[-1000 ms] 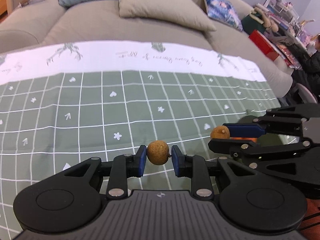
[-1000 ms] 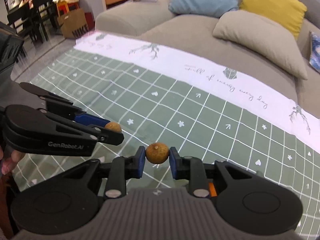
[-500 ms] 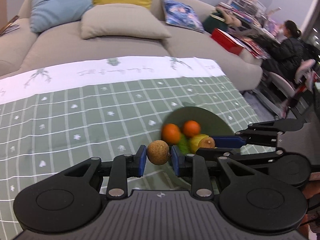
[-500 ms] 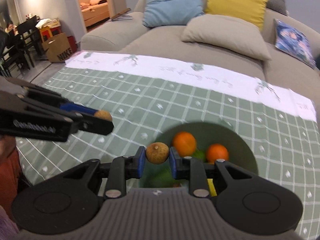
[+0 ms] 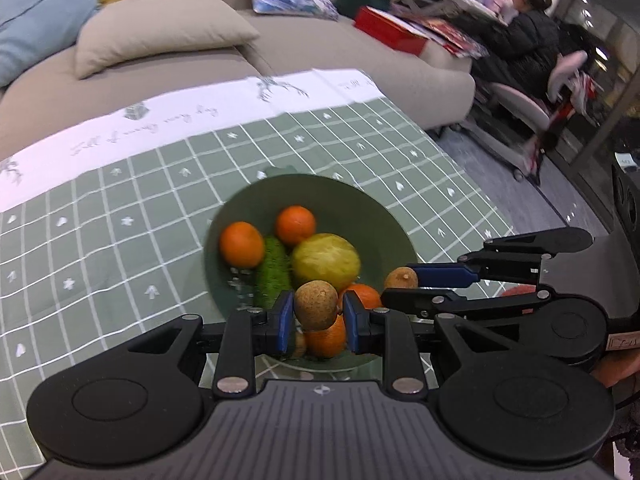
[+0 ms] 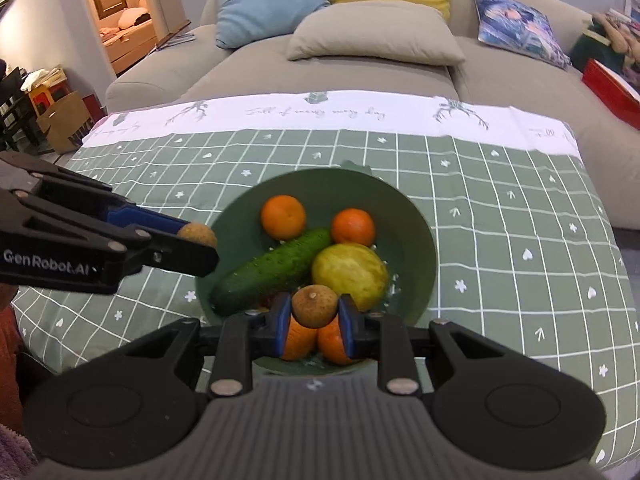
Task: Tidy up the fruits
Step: 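Carry the longan with the right tool into the colander while the left carries its longan, then open both tools releasing the longans into the colander, then withdraw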
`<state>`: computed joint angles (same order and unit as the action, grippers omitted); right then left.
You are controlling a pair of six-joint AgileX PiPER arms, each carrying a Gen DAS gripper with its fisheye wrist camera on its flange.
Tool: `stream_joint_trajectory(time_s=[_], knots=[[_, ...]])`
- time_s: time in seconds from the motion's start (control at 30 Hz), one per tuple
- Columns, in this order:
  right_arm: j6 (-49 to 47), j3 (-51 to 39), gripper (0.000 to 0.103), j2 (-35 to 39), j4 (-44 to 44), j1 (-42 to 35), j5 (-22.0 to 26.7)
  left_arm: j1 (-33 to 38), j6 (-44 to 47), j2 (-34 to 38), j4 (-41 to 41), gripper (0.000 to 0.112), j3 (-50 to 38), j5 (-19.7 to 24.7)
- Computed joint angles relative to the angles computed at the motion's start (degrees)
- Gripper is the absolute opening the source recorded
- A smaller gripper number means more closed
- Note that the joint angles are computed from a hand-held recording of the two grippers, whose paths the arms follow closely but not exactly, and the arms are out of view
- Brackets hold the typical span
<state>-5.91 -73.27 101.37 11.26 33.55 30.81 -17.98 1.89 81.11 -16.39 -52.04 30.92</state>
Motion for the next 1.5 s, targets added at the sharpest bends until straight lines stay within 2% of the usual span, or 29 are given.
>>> stream_joint_trajectory(time_s=[0.13, 0.43, 0.53, 0.9, 1.07, 1.17, 1.33, 1.5], knots=[[-2.8, 0.0, 0.021, 1.2, 1.9, -1.1, 0.2, 0.2, 1.7, 4.3, -2.5, 0.029, -2.8, 1.8], [-7.9, -2.6, 0.021, 5.3, 6.4, -3.2, 1.0, -1.2, 0.4, 13.9, 1.2, 0.029, -10.8, 6.3], [-7.7, -3.2, 0.021, 6.4, 5.4, -3.2, 0.8, -1.5, 0.2, 16.7, 2.3, 0.029, -13.5, 7.7], [-9.8, -4.5, 0.021, 9.1, 8.6, -4.5, 1.2, -0.6, 0.9, 23.0, 1.3, 0.029, -18.4, 10.4], [-9.9, -5.2, 0.021, 10.0, 9.0, -4.5, 1.7, 0.2, 2.4, 23.3, -0.6, 0.03, -18.0, 10.2], [-10.2, -5.4, 0.021, 10.2, 9.3, -4.5, 1.9, 1.2, 3.6, 22.8, -2.2, 0.037, -17.5, 10.0], [-10.5, -6.4, 0.021, 10.8, 10.0, -4.2, 2.4, 3.2, 6.0, 17.9, -4.8, 0.038, -13.8, 6.3], [-10.2, -8.3, 0.022, 12.2, 9.9, -3.0, 3.2, 5.7, 4.4, 12.2, -3.4, 0.038, -10.6, 4.1]])
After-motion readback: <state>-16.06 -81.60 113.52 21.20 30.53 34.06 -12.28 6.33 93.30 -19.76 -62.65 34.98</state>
